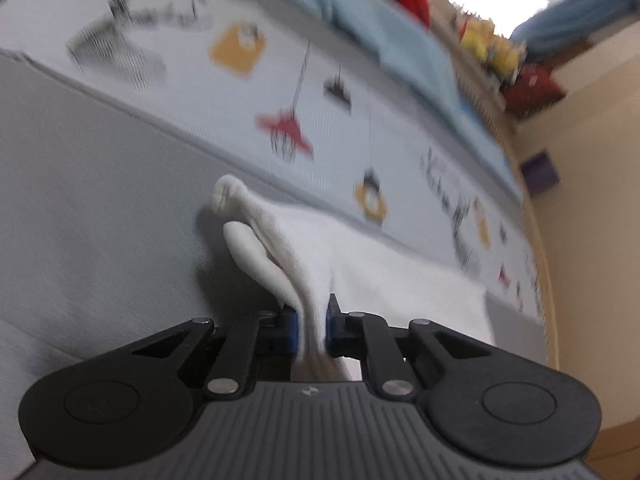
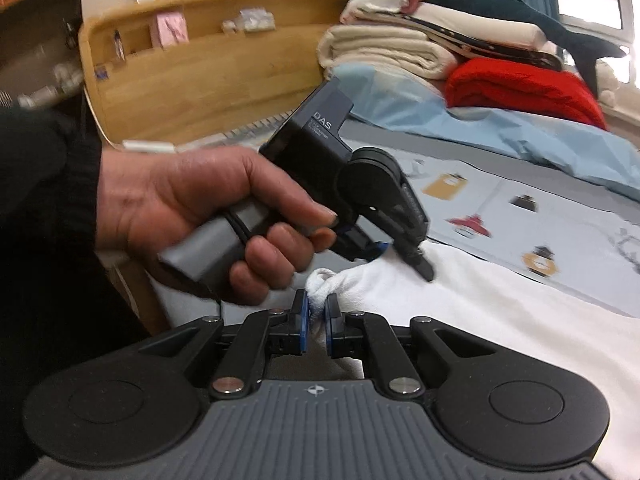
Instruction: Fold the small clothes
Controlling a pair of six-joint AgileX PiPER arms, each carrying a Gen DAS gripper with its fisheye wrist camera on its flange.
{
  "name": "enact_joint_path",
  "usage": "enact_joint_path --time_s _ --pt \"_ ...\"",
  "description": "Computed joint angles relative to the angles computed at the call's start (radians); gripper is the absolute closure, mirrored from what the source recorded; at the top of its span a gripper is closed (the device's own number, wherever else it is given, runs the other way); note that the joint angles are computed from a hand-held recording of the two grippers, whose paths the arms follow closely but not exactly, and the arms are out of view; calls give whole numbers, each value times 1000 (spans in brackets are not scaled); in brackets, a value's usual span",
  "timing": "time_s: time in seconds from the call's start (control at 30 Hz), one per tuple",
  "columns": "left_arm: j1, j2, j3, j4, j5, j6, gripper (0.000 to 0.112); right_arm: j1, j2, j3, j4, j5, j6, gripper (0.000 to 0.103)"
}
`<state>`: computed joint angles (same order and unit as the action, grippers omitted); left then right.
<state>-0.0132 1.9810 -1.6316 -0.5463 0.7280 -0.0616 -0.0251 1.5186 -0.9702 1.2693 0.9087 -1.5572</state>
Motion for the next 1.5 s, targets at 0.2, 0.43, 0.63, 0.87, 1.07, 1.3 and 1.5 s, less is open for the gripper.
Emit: enact_joint_path --time_s 0.2,0.43,0.63,0.87,1.07,1.3,1.5 --pt "50 -159 149 0 -86 16 99 -18 14 -18 172 137 34 95" --pt "-60 -82 15 79 -65 -51 99 -146 17 -15 122 149 134 96" --pt "-246 56 -197 153 -62 -126 99 -357 5 21 79 203 93 96" --pt "-431 276 -530 228 -30 -228 99 -635 24 16 24 261 55 96" --pt "-517 489 -885 269 99 -278 81 -782 54 -4 -8 209 68 96" --pt "-472 423 -764 276 81 -279 77 -680 139 -75 -371 -58 450 95" --pt "-406 330 -622 222 178 -112 77 -664 238 -150 -362 -13 606 66"
